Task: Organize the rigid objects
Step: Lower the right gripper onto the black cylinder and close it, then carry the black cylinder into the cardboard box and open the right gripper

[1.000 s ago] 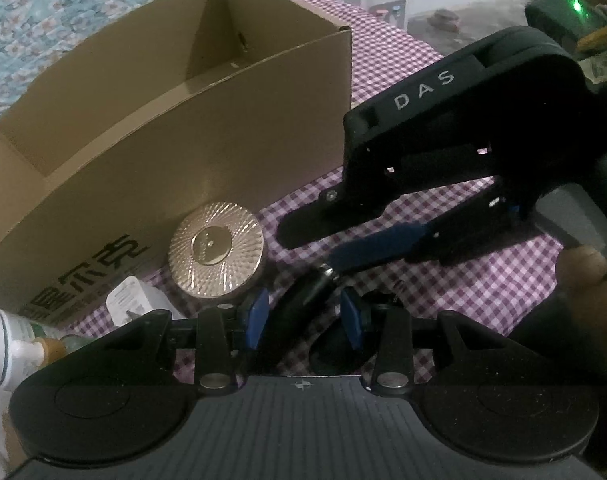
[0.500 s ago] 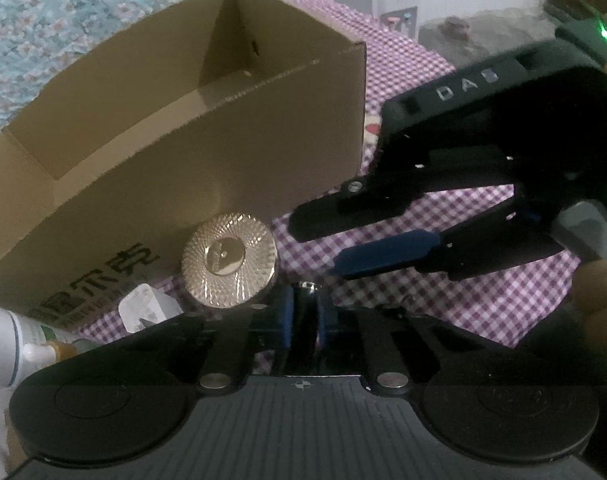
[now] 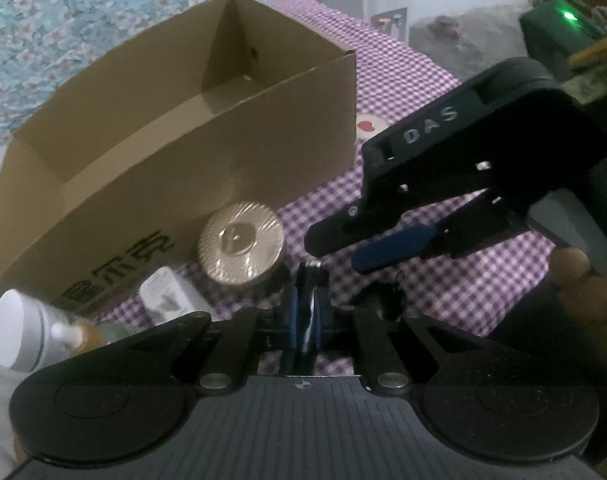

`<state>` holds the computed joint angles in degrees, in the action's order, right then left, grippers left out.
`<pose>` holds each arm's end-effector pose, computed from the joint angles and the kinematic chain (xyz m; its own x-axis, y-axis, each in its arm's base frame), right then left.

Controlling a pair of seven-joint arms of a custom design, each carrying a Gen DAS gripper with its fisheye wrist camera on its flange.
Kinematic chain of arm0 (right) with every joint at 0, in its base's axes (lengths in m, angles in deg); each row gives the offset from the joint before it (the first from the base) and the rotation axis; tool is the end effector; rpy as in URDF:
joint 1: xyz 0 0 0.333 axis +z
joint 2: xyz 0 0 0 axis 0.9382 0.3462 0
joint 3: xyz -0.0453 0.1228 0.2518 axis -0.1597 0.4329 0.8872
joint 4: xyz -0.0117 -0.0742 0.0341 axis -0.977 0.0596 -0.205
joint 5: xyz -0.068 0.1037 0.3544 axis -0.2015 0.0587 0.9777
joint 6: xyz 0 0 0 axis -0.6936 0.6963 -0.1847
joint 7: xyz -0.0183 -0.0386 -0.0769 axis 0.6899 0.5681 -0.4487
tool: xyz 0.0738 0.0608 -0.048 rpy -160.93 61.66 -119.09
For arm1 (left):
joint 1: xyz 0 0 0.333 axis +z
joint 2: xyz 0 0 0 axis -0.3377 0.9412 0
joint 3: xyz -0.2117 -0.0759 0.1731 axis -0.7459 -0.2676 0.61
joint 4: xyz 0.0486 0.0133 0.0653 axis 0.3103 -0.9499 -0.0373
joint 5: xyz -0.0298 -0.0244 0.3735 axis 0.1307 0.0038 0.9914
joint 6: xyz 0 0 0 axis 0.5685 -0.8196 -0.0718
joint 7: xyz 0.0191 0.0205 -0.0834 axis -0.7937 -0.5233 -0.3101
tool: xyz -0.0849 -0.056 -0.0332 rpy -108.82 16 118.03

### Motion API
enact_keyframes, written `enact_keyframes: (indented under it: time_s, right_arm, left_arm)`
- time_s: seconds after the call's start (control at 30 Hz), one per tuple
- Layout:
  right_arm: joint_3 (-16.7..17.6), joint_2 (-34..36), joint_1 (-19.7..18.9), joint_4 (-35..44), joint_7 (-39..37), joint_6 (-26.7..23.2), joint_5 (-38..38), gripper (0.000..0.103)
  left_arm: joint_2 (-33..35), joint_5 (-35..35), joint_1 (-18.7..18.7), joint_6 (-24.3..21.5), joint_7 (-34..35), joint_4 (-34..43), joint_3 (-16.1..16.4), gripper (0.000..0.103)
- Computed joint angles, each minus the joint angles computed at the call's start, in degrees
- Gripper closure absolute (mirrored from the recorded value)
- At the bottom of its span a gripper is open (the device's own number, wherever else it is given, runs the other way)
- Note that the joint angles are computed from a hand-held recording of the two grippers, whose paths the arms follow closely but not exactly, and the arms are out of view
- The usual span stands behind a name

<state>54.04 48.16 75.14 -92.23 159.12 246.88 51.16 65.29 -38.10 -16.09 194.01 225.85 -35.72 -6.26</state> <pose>0.5515 0.3035 0.3961 -0.4587 -0.2986 -0.8369 -0.5714 0.8204 0.0204 0.6342 -0.0616 0.4893 -0.8549 -0.5027 -0.1283 -0.3957 0.7918 -0.4652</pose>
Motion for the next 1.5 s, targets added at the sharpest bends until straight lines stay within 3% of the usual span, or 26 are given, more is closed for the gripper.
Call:
enact_keyframes:
  time_s: [0.2, 0.47, 0.53, 0.67, 0.87, 1.2, 1.33, 1.5]
  right_arm:
    - [-3.27, 2.49, 3.61, 6.93, -2.15, -9.3, 1.71, 0.062]
    - [-21.26, 3.33, 19.94, 16.93, 1.38, -24.58, -5.61, 0.071]
    - [-24.31, 3.93, 22.8, 19.65, 3.31, -28.8, -8.79, 0.078]
    - [-26.31, 5.42, 25.07, 23.32, 5.82, -32.16, -13.03, 0.078]
    - [-28.19, 3.25, 26.33, 20.94, 9.59, -32.92, -18.2, 0.078]
    - [-28.32, -0.97, 24.42, 11.74, 14.89, -25.15, -20.17, 0.078]
    - [-28.38, -2.15, 24.46, 9.09, 16.31, -22.75, -20.38, 0.078]
    - [-25.91, -1.87, 22.48, 8.74, 12.68, -20.78, -16.65, 0.077]
  left_arm:
    - [1.05, 1.36, 0.15, -1.35, -1.69, 1.33, 0.3, 0.094]
    - [2.67, 0.34, 0.97, -5.33, -1.81, 3.94, -0.13, 0.088]
    - [2.86, -0.08, 1.11, -6.09, -1.91, 4.39, -0.21, 0.086]
    - [3.41, -0.53, 1.34, -7.49, -2.41, 5.41, -0.19, 0.083]
    - [5.77, -0.07, 1.5, -10.73, -3.48, 9.32, -0.42, 0.077]
    - [11.23, 3.29, -0.59, -15.57, -9.82, 16.37, -1.2, 0.073]
    - [11.6, 4.41, -1.05, -14.02, -11.62, 16.31, -1.48, 0.074]
    - [11.58, 6.18, -1.98, -11.37, -13.19, 15.24, -1.54, 0.081]
